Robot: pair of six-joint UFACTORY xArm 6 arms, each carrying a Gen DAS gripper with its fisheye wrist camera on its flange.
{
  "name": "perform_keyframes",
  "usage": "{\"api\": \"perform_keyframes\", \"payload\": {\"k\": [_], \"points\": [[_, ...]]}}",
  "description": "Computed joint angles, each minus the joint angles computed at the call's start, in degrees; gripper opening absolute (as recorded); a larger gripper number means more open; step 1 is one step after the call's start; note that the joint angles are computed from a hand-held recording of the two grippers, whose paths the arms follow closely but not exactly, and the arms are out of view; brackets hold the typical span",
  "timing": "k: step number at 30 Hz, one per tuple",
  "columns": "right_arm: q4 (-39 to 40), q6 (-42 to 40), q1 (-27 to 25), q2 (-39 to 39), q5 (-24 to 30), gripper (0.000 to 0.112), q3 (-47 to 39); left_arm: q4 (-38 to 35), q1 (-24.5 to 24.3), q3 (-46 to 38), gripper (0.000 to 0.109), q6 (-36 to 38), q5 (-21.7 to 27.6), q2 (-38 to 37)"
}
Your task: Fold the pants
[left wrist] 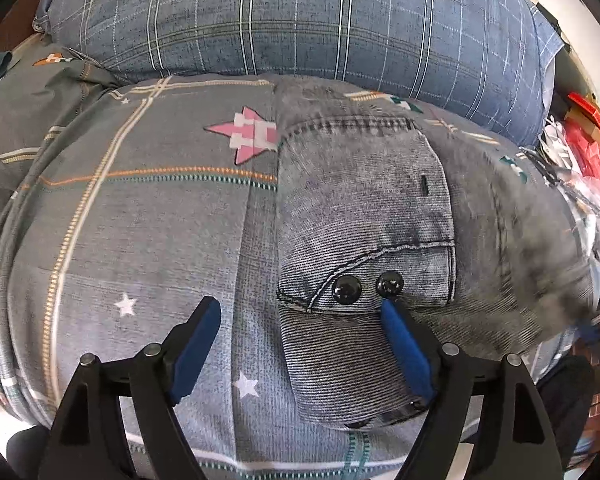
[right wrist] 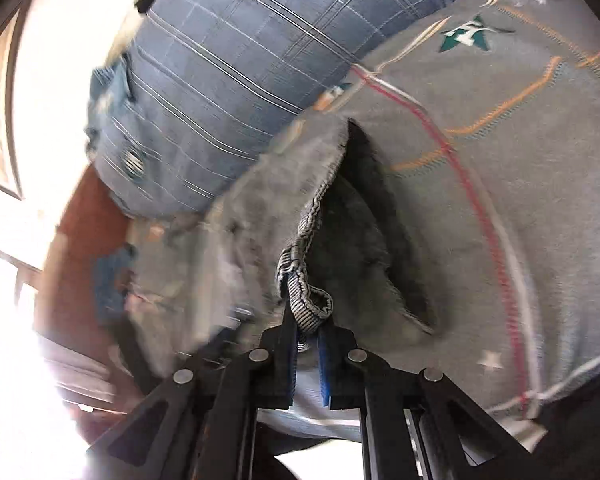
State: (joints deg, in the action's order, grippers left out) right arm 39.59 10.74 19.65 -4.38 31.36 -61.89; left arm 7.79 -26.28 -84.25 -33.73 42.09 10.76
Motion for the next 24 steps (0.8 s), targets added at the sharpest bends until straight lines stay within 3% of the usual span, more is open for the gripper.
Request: {"api": "perform_keyframes", "payload": {"k": [4,7,12,15,18,22,24], "points": [[9.4,-5.6,-1.2,3.1,-0.1,0.01,1.9,6.7,-0.6,1.4,0.083,-5.0,-2.1,-2.7],[6.2,-5.6,-1.2,3.1,0.6,0.014,1.0,11.5,-2.8,-3.6,0.083,-2.8,7.1,1.7],[2.5,-2.1,-2.2,-0.2,1.4,0.018,2.2,21.4,-5.0,-2.3,0.085,-7.7,7.2,2.5],[-1.7,0.1,-1.2,-3.0,-0.7,0.018,1.4,22.2,-5.1,-2.3,0.085,-7.5,6.9,2.6],[5.9,-8.0,0.2,-0.4,-0.2,0.018,-4.5,21.6,-4.8,-1.8,0.085,-7.5,5.9,2.4],[10.1,-9.3,-0.2,6.3,5.9,0.023,-10.5,21.5,-4.5,-1.5,0.085,-7.5,5.5,2.3],[3.6,-7.4,-0.7,8.4,7.4,0.023,-9.4,21.2,-4.5,-1.2,0.085,-7.6,5.3,2.1]]}}
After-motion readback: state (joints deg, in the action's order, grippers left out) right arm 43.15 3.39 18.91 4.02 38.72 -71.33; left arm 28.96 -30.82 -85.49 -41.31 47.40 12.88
